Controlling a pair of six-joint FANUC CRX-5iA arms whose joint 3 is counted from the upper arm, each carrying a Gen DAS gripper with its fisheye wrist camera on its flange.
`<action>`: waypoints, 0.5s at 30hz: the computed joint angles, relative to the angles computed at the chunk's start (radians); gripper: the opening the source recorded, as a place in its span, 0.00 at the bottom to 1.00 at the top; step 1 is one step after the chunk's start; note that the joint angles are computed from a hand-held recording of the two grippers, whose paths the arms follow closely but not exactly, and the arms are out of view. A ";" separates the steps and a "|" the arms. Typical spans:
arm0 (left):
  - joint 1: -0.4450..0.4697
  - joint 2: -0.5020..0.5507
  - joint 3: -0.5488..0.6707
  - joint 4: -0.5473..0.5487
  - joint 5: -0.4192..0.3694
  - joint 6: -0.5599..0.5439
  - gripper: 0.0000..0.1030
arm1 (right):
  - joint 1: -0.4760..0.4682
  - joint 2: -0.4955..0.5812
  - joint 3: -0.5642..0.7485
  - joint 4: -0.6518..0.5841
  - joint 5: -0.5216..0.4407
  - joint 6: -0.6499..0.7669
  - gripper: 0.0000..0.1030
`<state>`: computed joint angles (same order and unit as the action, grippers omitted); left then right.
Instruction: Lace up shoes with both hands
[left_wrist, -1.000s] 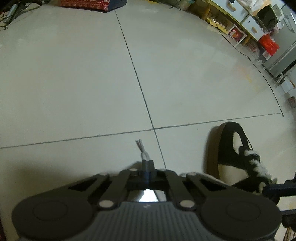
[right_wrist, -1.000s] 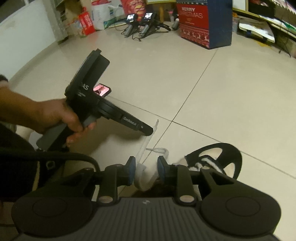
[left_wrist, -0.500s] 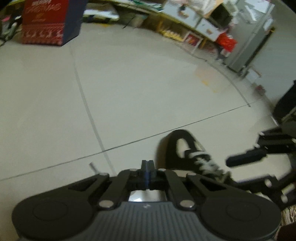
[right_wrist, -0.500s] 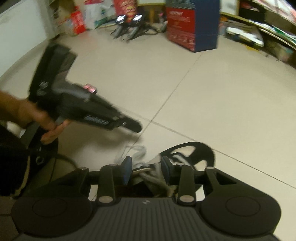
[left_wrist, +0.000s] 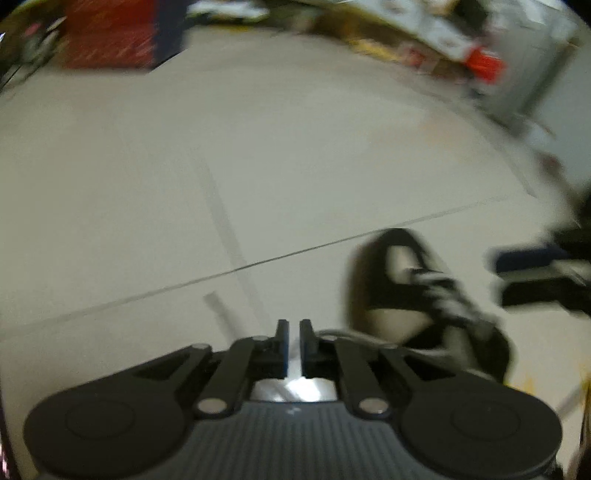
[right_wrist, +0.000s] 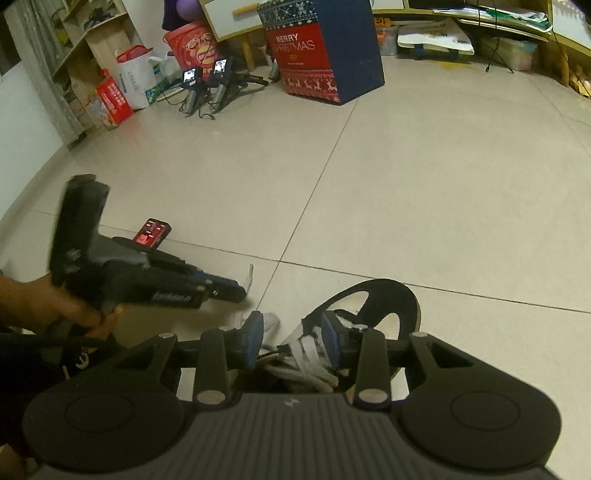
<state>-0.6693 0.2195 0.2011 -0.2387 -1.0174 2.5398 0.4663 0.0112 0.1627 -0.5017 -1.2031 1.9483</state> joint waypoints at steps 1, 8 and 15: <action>0.003 0.007 0.008 -0.005 -0.015 0.018 0.12 | 0.000 -0.002 -0.002 -0.001 -0.001 -0.006 0.36; -0.006 0.074 0.093 -0.046 -0.112 0.008 0.40 | 0.008 0.004 0.006 0.003 -0.015 0.004 0.36; -0.062 0.116 0.157 -0.141 -0.177 -0.090 0.21 | 0.018 0.011 0.018 -0.012 -0.011 0.013 0.36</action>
<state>-0.7312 0.3357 0.3581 -0.3798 -1.1940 2.4500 0.4840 0.0221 0.1806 -0.5132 -1.2144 1.9612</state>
